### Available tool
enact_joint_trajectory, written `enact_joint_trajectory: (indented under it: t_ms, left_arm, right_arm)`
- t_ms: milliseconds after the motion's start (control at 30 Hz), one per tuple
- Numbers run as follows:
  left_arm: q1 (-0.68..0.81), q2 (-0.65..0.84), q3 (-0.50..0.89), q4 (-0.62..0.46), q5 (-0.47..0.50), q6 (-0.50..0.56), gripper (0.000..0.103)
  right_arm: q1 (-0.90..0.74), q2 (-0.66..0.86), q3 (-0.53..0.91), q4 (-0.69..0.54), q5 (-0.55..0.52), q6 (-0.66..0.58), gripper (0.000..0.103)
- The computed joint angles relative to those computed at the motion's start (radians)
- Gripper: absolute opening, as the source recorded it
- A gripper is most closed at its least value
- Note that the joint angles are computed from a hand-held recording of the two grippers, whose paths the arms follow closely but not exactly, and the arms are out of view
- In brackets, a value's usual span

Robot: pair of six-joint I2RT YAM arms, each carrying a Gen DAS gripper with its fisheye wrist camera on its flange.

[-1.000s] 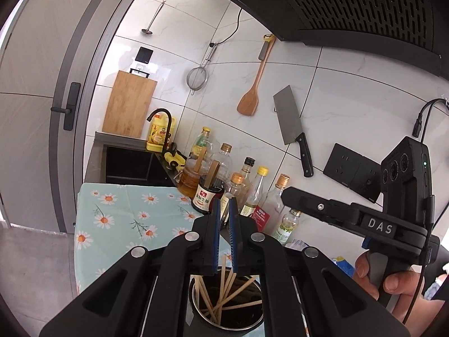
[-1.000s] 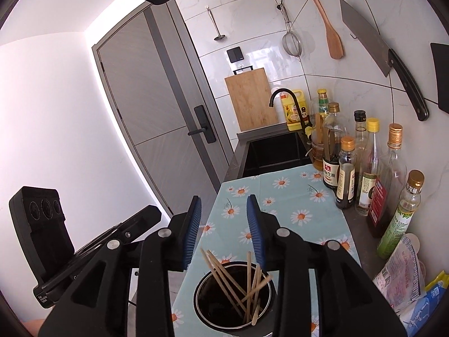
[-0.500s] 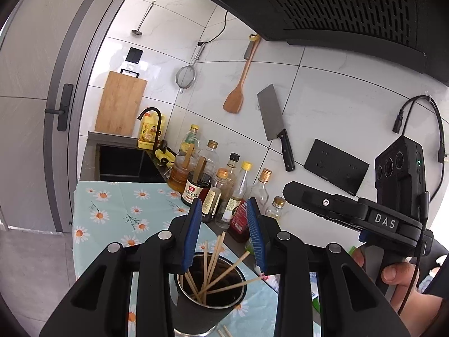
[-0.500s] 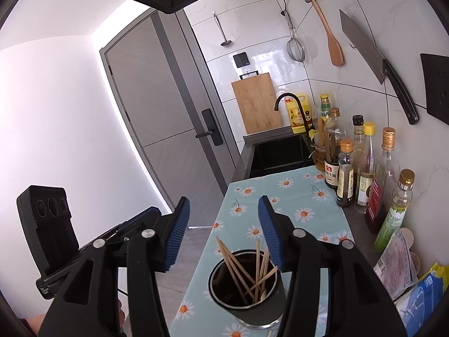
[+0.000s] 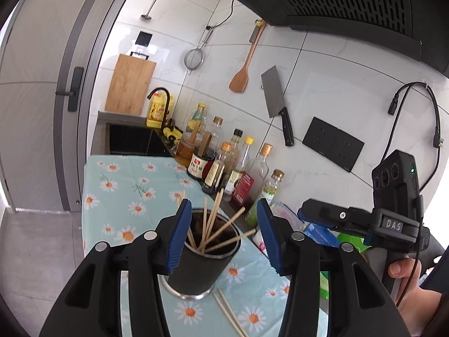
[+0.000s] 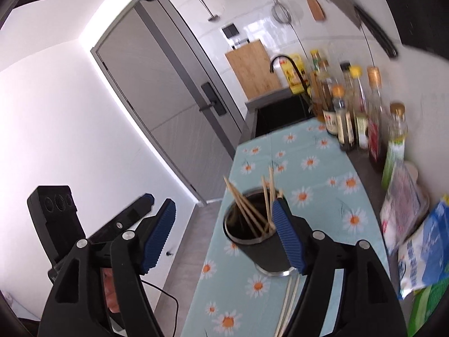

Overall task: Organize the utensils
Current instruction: 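Move both open tools down toward the last chopsticks beside the holder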

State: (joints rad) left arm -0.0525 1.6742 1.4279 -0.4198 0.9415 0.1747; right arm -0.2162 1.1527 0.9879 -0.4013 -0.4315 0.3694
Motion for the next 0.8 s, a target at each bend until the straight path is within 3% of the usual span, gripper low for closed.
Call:
enact_joint_trajectory:
  t_ms: [300, 667, 800]
  left_arm:
    - [-0.003, 0.012, -0.068, -0.168, -0.060, 0.131, 0.053]
    - [-0.015, 0.041, -0.123, -0.212, -0.128, 0.162, 0.055]
    - [-0.027, 0.045, -0.137, -0.224, -0.177, 0.166, 0.055]
  right_arm:
    - [-0.040, 0.022, -0.103, -0.077, -0.040, -0.017, 0.071]
    - [-0.046, 0.128, -0.144, -0.091, -0.038, -0.038, 0.071]
    - [-0.033, 0.201, -0.109, -0.153, -0.029, -0.051, 0.071]
